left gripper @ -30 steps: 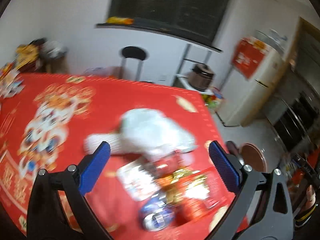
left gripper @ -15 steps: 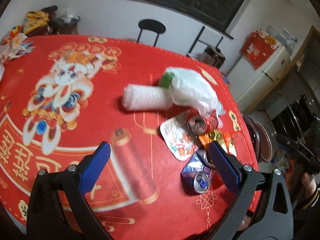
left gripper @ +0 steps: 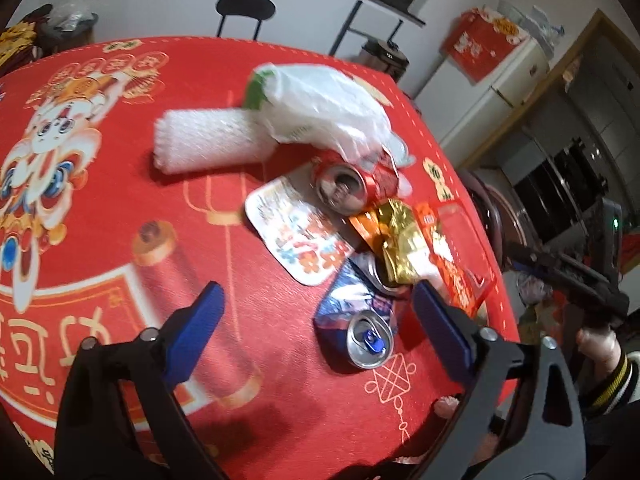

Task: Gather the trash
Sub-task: 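Move both tools back over the remaining trash on the table, then grasp the red-labelled plastic food tray by its rim with the right tool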

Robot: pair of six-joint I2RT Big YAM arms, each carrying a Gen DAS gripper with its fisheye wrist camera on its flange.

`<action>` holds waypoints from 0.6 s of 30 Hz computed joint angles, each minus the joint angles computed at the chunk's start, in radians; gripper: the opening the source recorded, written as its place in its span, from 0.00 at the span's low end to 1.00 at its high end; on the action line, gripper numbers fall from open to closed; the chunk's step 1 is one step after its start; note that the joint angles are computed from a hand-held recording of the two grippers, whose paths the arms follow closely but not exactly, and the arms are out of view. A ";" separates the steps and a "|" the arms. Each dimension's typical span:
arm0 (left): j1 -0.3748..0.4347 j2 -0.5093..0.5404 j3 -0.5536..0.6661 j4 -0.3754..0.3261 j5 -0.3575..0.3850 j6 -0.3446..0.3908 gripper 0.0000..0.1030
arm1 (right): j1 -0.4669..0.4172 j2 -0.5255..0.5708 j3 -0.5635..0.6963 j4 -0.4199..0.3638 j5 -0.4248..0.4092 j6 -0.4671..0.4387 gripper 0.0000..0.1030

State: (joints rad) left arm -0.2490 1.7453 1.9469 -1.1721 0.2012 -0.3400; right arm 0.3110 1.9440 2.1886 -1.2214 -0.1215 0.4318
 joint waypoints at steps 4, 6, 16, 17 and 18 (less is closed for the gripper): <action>-0.016 0.008 0.000 -0.002 -0.005 -0.012 0.83 | -0.013 0.064 0.069 -0.029 -0.038 -0.056 0.55; -0.019 0.012 0.004 -0.006 -0.010 -0.020 0.81 | -0.013 0.110 0.124 -0.064 -0.050 -0.090 0.45; -0.031 0.006 -0.016 -0.032 -0.027 -0.065 0.80 | -0.014 0.166 0.169 -0.096 -0.098 -0.116 0.16; -0.033 0.005 -0.017 -0.033 -0.028 -0.069 0.80 | -0.015 0.157 0.155 -0.086 -0.100 -0.110 0.15; -0.035 0.006 -0.016 -0.036 -0.029 -0.072 0.80 | -0.016 0.147 0.141 -0.076 -0.102 -0.103 0.14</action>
State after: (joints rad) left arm -0.2837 1.7516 1.9308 -1.2079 0.1724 -0.4118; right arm 0.2952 2.0913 2.3297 -1.2974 -0.2237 0.3287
